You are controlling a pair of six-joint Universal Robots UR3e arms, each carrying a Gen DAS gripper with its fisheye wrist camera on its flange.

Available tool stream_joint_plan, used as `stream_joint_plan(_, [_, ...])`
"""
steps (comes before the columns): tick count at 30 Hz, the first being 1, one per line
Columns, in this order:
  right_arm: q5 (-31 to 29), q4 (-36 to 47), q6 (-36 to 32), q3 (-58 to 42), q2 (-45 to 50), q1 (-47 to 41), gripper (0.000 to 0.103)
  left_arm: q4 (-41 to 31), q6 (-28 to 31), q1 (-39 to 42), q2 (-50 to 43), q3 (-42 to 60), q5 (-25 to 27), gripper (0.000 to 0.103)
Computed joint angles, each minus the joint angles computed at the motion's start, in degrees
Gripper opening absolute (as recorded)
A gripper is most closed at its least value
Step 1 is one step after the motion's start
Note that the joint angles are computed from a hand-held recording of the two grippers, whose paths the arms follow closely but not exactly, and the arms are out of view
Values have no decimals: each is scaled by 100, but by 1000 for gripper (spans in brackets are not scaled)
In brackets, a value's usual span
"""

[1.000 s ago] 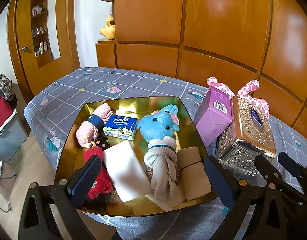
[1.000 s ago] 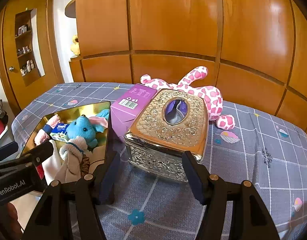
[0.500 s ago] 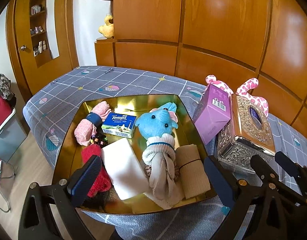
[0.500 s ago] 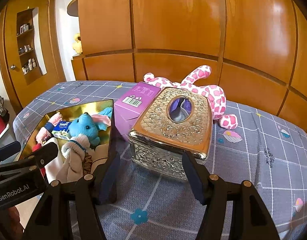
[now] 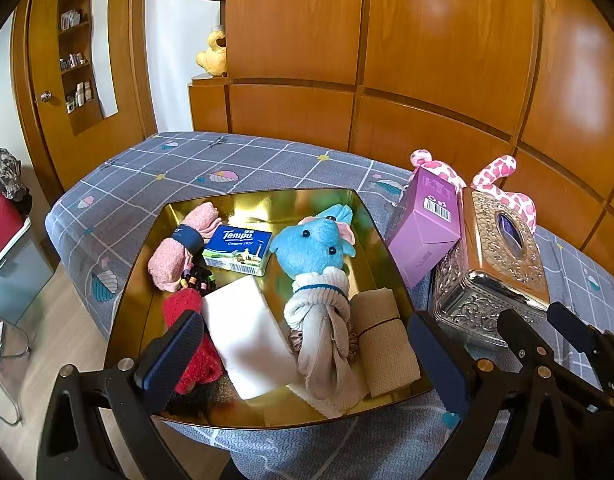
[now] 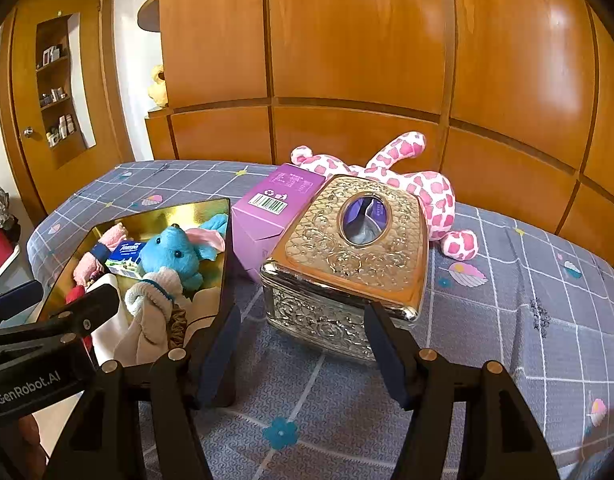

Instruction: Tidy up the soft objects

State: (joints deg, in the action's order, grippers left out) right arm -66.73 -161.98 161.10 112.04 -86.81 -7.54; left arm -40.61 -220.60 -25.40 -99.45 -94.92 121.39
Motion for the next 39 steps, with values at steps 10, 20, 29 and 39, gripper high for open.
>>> stream_joint_plan(10, [11,-41,-4,17,7,-2,65,-38,7,-6,-11,31,9,103])
stream_joint_plan(20, [29,-23,-14,25,-10,-21,65,-30,38,-13,-15,33,2,103])
stream_joint_plan(29, [27,-23,-19,35,-12,-13,65,-11,64,-16,-14,19,-2,103])
stream_joint_plan(39, [17,-6,-10,26,2,-4,65,6,44,23,0,-10,-78,103])
